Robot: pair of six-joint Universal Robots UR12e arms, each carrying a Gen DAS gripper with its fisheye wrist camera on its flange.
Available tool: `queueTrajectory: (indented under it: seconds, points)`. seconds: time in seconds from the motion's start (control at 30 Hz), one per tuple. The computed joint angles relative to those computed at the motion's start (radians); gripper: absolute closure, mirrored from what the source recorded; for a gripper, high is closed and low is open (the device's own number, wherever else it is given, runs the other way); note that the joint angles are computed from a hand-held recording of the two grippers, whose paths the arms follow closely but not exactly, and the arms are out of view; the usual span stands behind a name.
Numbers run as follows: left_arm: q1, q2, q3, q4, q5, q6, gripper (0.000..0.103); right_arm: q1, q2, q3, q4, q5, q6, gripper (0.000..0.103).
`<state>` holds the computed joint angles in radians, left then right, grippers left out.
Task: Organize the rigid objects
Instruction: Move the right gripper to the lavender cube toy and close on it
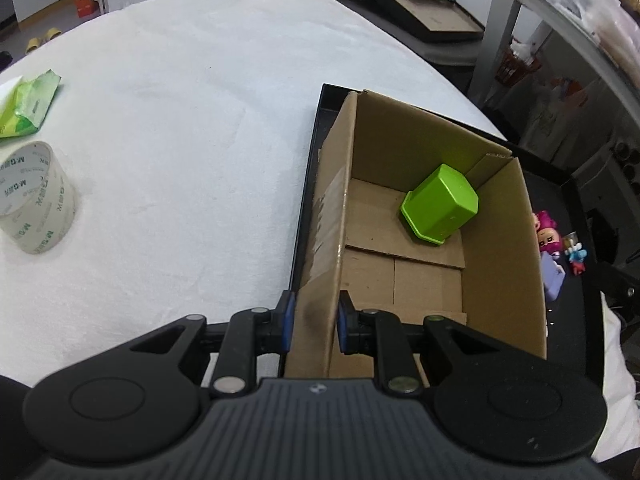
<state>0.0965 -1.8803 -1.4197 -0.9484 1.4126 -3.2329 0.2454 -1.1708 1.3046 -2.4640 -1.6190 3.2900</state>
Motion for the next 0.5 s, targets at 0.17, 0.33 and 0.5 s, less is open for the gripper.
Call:
queueTrajectory:
  seconds: [0.17, 0.33, 0.5]
  points:
    - [-0.022, -0.013, 0.025, -0.030, 0.051, 0.024, 0.077, -0.035, -0.015, 0.054, -0.033, 0.034, 0.089, 0.021]
    - [-0.046, -0.027, 0.046, -0.045, 0.106, 0.036, 0.059, -0.056, -0.019, 0.093, -0.056, 0.078, 0.140, 0.021]
    - [-0.074, -0.044, 0.069, -0.058, 0.197, 0.019, 0.049, -0.073, -0.010, 0.101, -0.064, 0.114, 0.162, 0.021]
